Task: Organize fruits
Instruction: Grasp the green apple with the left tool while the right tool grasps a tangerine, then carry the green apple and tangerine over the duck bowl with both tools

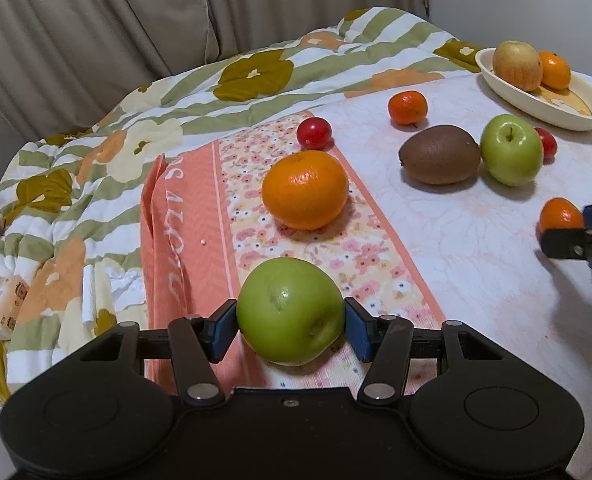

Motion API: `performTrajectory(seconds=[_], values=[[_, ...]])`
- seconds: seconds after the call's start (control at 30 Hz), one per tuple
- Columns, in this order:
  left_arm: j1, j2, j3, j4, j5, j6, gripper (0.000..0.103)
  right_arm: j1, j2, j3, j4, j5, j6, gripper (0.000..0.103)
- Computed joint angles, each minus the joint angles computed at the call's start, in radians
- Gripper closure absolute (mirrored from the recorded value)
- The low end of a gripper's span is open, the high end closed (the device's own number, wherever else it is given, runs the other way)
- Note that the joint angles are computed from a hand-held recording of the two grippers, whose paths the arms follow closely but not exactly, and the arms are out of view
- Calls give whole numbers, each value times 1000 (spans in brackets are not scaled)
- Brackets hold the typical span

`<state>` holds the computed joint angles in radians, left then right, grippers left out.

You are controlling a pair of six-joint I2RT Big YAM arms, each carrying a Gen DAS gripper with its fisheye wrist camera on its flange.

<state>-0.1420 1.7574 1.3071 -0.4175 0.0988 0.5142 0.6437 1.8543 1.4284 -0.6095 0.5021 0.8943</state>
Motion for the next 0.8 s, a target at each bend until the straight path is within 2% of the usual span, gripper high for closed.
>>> performTrajectory(seconds=[0.1,0.23,0.5,0.8], values=[[2,-15,-17,-4,7,-6,43,-1,7,5,9,4,-19,34],[1,-38,-40,-13,16,-20,43,-4,6,4,35,-12,-52,51],[-9,-97,-79,-24,39,-55,43,0,-16,-1,28,-18,-86,51],[-50,-186,-93,-43,60,-134,43,-5,-124,-59,32,11,-133,51]])
